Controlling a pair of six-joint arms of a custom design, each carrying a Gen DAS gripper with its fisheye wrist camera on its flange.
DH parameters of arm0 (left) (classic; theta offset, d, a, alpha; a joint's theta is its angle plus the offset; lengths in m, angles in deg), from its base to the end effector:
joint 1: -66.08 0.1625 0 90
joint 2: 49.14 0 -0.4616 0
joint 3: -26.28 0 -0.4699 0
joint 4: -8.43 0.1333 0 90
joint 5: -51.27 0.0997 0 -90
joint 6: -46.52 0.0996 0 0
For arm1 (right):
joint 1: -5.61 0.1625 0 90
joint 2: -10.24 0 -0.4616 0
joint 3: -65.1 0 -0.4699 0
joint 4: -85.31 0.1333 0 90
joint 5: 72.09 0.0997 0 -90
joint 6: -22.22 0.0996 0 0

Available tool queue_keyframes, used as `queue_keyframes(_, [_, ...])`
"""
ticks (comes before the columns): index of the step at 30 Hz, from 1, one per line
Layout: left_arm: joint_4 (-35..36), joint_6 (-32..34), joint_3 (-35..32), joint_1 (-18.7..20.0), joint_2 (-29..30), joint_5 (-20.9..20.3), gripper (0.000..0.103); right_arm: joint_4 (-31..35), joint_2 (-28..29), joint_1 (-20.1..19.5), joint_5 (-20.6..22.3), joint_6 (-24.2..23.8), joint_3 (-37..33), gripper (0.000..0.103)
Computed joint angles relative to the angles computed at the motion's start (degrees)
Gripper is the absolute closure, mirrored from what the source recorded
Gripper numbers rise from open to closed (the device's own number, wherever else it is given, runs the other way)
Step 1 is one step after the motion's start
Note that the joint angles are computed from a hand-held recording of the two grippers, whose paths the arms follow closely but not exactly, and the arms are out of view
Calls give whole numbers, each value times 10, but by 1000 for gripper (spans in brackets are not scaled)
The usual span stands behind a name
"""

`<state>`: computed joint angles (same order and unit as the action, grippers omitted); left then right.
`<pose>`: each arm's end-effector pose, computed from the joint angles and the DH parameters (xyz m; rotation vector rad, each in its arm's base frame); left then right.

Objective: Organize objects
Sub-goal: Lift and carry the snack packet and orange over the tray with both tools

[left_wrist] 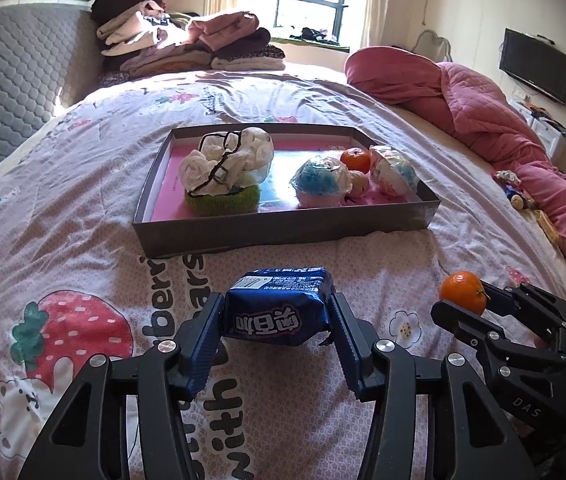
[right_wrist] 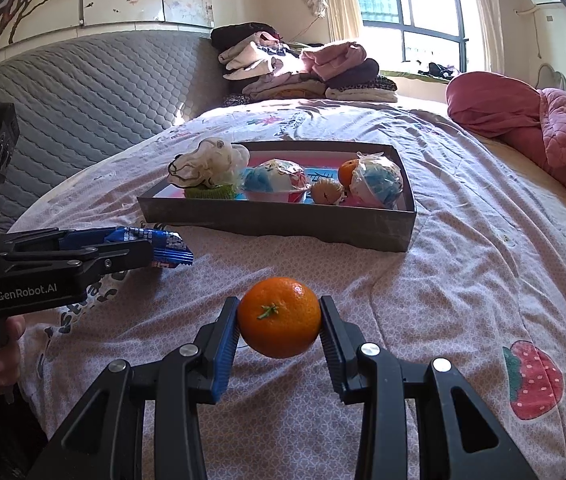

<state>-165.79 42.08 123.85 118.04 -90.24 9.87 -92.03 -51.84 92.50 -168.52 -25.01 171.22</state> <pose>-0.2837 -0.7002 0.0624 0.4295 2.3321 -0.9281 0.0843 -0.7000 0.2401 0.9188 -2.4209 0.8682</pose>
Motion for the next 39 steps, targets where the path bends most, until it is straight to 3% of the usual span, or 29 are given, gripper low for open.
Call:
queue_keyframes(22, [-42, 35, -23, -5, 6, -6, 51, -3, 2, 3, 8, 5, -13, 64])
queue_keyframes(39, [-66, 77, -66, -9, 21, 3, 51, -24, 33, 23, 38, -20, -84, 64])
